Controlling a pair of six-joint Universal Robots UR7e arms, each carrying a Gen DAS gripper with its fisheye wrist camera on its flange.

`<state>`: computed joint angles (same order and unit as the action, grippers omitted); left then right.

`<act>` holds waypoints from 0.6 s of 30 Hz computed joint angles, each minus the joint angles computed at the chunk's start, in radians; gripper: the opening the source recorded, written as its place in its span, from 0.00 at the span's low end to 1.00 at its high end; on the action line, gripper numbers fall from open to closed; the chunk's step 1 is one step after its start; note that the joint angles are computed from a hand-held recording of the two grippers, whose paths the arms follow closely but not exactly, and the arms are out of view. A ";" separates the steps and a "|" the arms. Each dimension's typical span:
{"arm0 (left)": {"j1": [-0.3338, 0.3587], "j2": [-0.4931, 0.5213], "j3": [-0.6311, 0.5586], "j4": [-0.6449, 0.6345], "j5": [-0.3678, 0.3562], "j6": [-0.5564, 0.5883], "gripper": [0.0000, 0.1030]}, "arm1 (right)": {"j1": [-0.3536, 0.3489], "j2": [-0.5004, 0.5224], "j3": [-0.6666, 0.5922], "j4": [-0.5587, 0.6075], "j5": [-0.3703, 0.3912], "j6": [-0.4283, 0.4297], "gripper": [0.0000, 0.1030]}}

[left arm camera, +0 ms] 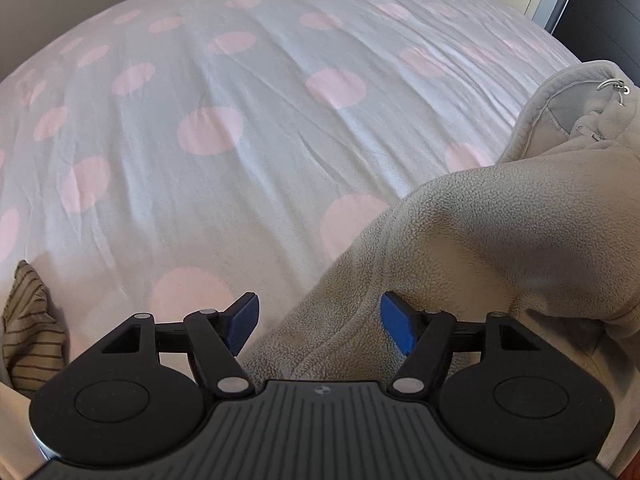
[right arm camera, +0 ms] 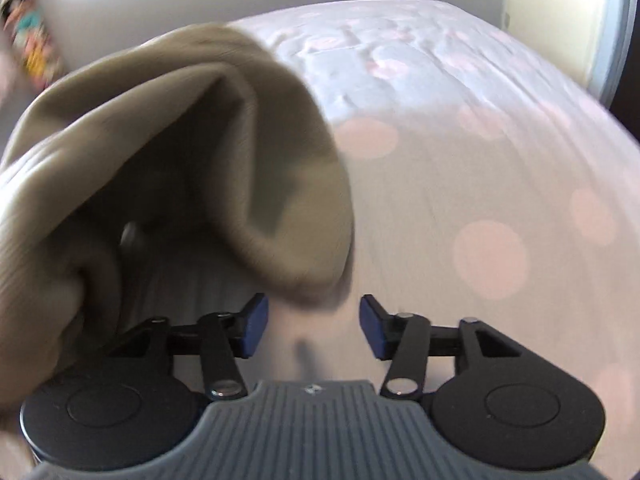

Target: Fold clothes

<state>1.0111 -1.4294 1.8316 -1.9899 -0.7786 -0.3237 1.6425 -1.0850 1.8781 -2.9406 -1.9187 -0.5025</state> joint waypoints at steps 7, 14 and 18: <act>0.012 0.034 -0.007 -0.027 -0.064 -0.015 0.28 | -0.062 0.075 -0.075 0.043 0.179 0.209 0.35; -0.047 0.029 0.018 -0.014 -0.019 -0.012 0.00 | 0.020 0.079 -0.138 0.014 0.101 0.127 0.18; -0.069 -0.002 0.019 0.032 -0.046 -0.041 0.00 | 0.110 0.112 -0.243 -0.004 0.066 0.092 0.17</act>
<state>0.9418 -1.4317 1.8505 -1.9575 -0.8249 -0.3649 1.7530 -0.9733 1.6356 -2.9451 -1.8530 -0.4101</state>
